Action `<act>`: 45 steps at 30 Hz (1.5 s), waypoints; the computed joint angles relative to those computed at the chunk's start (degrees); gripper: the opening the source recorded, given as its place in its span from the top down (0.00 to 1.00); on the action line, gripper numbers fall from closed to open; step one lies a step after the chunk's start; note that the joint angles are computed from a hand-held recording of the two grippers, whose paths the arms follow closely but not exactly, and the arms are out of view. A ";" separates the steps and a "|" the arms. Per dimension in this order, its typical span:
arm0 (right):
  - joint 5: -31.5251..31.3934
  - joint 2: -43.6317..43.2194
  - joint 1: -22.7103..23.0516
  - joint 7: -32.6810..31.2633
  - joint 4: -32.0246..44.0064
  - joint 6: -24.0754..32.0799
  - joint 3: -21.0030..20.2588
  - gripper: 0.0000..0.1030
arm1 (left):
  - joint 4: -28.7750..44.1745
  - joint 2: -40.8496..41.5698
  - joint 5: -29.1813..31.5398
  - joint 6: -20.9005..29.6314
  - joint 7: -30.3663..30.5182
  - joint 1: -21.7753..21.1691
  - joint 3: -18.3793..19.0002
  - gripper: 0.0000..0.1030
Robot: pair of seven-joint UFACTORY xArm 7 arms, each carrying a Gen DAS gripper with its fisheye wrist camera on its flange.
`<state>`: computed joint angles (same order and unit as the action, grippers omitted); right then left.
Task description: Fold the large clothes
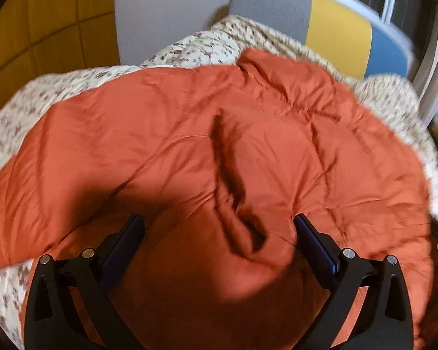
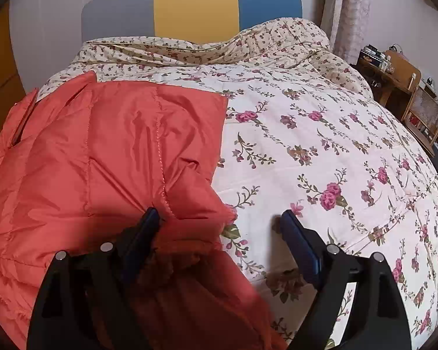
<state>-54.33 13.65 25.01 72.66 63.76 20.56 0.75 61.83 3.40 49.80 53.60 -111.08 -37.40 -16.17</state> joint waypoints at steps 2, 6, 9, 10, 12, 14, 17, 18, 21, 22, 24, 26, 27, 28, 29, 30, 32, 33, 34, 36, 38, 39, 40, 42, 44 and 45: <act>-0.40 -0.07 0.19 0.43 0.02 0.40 -0.08 0.16 | -5.55 -5.42 1.76 -2.27 -6.28 -0.07 -0.60 0.03; -0.52 0.03 0.12 0.68 0.05 0.36 -0.01 0.15 | -15.14 -17.32 -2.62 5.36 -15.69 0.38 -5.41 0.03; -0.58 -0.06 0.04 0.66 -0.04 0.34 0.00 0.15 | -21.61 -26.94 -9.41 11.93 -20.20 0.00 -9.13 0.03; -0.56 -0.06 -0.01 0.62 -0.05 0.28 0.02 0.14 | -23.47 -29.95 -11.77 14.01 -21.82 -0.18 -10.37 0.03; -0.70 -0.26 -0.06 0.74 -0.31 0.23 -0.02 0.14 | -26.96 -36.31 -17.76 18.43 -25.95 -1.06 -13.08 0.03; -0.72 -0.26 -0.13 0.74 -0.33 0.14 0.02 0.14 | -30.63 -43.40 -24.37 22.19 -30.95 -2.47 -15.78 0.03; -0.73 -0.19 -0.11 0.72 -0.22 0.22 0.10 0.14 | -33.68 -51.02 -31.81 26.92 -36.54 -3.90 -20.46 0.03; -0.78 -0.23 -0.12 0.75 -0.27 0.22 0.08 0.14 | -33.78 -52.38 -33.85 28.78 -37.78 -3.85 -22.15 0.03; -1.05 -0.41 -0.11 0.95 -0.42 0.38 0.05 0.13 | -34.21 -55.27 -37.70 32.34 -41.64 -3.67 -26.46 0.08; -1.18 -0.49 -0.14 1.04 -0.50 0.41 0.05 0.13 | -35.15 -57.05 -38.56 32.95 -42.83 -4.25 -27.20 0.11; -1.24 -0.62 -0.22 1.15 -0.60 0.51 0.15 0.13 | -36.40 -59.56 -38.81 34.15 -43.56 -4.74 -27.91 0.16; -1.31 -0.68 -0.33 1.18 -0.69 0.50 0.22 0.12 | -37.96 -61.94 -39.03 34.80 -43.41 -4.96 -27.06 0.23; -1.29 -0.63 -0.37 1.15 -0.64 0.47 0.28 0.12 | -39.09 -64.11 -39.35 35.39 -44.42 -5.12 -27.02 0.25; -1.32 -0.70 -0.41 1.15 -0.72 0.43 0.29 0.12 | -39.84 -65.72 -39.55 35.90 -45.16 -5.29 -27.40 0.25; -1.41 -0.61 -0.41 1.18 -0.63 0.40 0.31 0.12 | -40.83 -67.42 -39.51 36.29 -46.03 -5.20 -27.58 0.26; -1.46 -0.63 -0.43 1.22 -0.67 0.38 0.30 0.12 | -41.51 -69.03 -39.87 37.06 -47.01 -4.84 -27.27 0.31; -1.40 -0.73 -0.52 1.18 -0.79 0.35 0.32 0.12 | -42.33 -70.74 -40.40 38.02 -47.18 -4.15 -26.15 0.46; -1.39 -0.86 -0.53 1.27 -0.93 0.34 0.33 0.11 | -42.95 -71.60 -40.98 38.42 -46.61 -3.96 -24.69 0.61; -1.33 -1.00 -0.62 1.24 -1.09 0.26 0.36 0.11 | -43.40 -72.30 -41.49 38.46 -46.07 -3.62 -23.61 0.69; -1.50 -1.19 -0.63 1.43 -1.26 0.40 0.43 0.11 | -43.31 -73.16 -40.61 37.83 -45.43 -1.68 -23.24 0.82; -1.67 -1.26 -0.76 1.46 -1.41 0.29 0.44 0.11 | -41.07 -70.86 -38.33 37.82 -42.77 1.24 -23.69 0.84; -1.69 -1.20 -0.73 1.56 -1.32 0.37 0.52 0.11 | -37.79 -67.01 -34.94 38.42 -39.42 4.32 -24.29 0.86; -1.72 -1.17 -0.75 1.60 -1.30 0.36 0.55 0.11 | -35.95 -64.92 -33.11 38.48 -37.48 6.17 -24.79 0.86; -1.62 -1.25 -0.87 1.54 -1.43 0.18 0.59 0.11 | -30.81 -58.78 -27.28 38.47 -31.76 10.70 -26.04 0.86; -1.44 -1.14 -0.91 1.51 -1.31 0.15 0.67 0.11 | -27.73 -55.19 -23.16 37.44 -28.43 13.55 -26.83 0.86; -1.32 -1.19 -0.98 1.40 -1.39 -0.01 0.65 0.11 | -25.33 -52.33 -20.08 36.24 -26.37 15.56 -27.57 0.86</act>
<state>-55.65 12.47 24.03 74.06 62.36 20.55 1.40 36.50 -48.93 29.72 89.84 -137.45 -21.84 -43.74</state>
